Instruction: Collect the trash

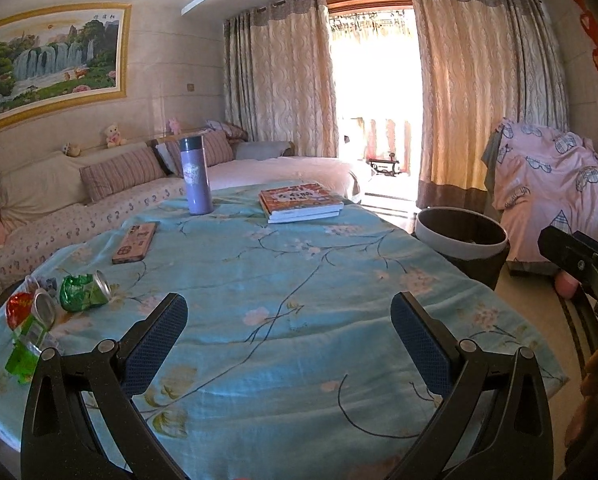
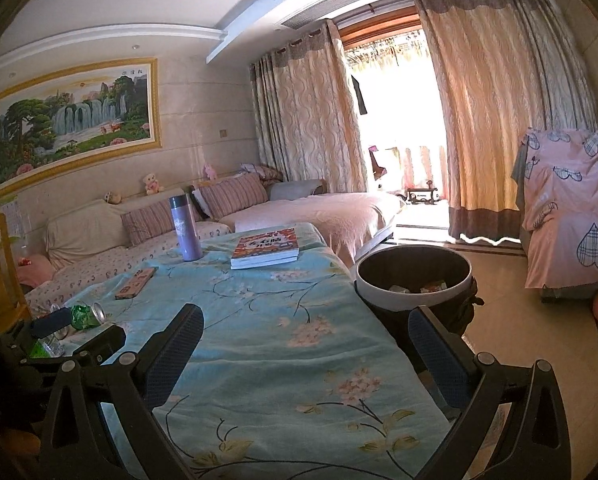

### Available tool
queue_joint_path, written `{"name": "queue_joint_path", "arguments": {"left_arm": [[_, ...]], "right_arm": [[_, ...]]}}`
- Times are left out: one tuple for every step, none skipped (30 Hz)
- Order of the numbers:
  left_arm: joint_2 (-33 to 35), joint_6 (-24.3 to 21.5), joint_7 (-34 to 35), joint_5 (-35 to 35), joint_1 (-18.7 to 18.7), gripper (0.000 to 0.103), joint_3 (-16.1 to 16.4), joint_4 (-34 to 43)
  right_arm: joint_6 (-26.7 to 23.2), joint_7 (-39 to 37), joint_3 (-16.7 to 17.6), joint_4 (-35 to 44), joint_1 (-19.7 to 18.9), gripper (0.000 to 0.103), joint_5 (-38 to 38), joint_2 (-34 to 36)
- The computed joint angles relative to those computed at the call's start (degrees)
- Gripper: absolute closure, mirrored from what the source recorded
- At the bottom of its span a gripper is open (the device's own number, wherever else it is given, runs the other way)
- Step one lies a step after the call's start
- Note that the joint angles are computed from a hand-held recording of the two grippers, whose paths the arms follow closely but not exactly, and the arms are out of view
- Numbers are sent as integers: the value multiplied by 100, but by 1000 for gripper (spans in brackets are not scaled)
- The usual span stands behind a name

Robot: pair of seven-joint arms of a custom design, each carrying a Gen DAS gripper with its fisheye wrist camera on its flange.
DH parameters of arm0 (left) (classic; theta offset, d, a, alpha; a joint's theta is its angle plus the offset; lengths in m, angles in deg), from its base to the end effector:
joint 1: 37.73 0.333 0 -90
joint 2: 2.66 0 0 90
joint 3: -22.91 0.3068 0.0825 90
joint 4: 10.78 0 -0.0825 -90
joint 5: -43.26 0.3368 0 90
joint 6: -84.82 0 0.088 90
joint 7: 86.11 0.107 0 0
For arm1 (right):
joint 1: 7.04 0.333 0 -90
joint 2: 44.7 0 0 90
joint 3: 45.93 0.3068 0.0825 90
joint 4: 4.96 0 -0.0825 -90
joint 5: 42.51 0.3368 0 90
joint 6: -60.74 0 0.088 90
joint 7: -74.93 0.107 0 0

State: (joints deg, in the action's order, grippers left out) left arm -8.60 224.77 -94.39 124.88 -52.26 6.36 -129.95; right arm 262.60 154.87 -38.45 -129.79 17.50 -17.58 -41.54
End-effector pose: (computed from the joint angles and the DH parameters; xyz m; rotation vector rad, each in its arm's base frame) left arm 0.4438 -0.2718 0.5326 -1.5776 1.3097 -0.8355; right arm 0.4822 0.2393 0.5383 -1.5049 1.2215 -0.6695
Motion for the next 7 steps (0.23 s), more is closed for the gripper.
{"name": "queue_joint_path", "arguments": {"left_arm": [[6, 27, 13, -27, 6, 0, 13, 0], [18, 31, 25, -52, 6, 0, 15, 9], [30, 50, 29, -78, 11, 0, 25, 12], [38, 89, 41, -115, 19, 0, 41, 15], [52, 116, 53, -144, 28, 0, 52, 27], [66, 143, 66, -181, 38, 0, 67, 33], [82, 169, 89, -232, 50, 0, 82, 40]], "right_arm": [[-17, 11, 0, 12, -3, 0, -5, 9], [-30, 53, 3, 12, -19, 0, -44, 15], [-68, 44, -3, 38, -14, 0, -30, 32], [-105, 3, -16, 66, 2, 0, 11, 49], [-139, -47, -33, 93, 23, 0, 68, 63], [-203, -157, -70, 148, 73, 0, 191, 90], [-258, -216, -95, 191, 99, 0, 266, 112]]}}
